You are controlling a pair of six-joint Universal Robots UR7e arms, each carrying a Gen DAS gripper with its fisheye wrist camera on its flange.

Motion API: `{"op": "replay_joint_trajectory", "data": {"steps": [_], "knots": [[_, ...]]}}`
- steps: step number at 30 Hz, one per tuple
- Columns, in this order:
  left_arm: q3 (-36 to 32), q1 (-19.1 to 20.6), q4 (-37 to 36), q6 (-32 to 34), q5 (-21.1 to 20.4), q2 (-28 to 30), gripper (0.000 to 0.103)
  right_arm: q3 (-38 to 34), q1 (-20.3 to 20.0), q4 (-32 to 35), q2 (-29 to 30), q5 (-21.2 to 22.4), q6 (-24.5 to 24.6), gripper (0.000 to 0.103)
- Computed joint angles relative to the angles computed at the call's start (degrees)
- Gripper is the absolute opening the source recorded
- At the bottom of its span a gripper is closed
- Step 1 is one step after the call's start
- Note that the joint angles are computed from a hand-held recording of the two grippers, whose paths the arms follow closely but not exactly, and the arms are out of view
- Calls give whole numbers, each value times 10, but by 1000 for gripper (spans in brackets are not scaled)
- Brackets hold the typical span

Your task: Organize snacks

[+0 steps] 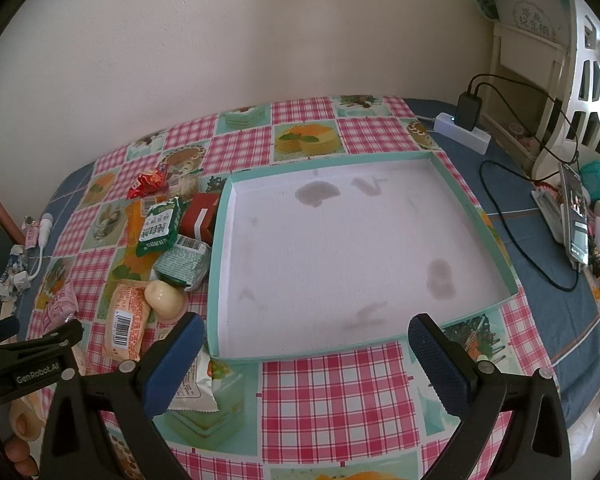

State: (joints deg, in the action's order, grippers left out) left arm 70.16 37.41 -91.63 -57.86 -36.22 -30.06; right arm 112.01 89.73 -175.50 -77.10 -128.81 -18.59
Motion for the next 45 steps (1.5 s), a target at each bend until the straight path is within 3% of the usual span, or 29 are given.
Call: {"op": "replay_joint_trajectory", "data": {"steps": [45], "knots": [[-6, 5, 14, -12, -10, 3, 103, 1, -6, 15, -4, 2, 12, 103]]}}
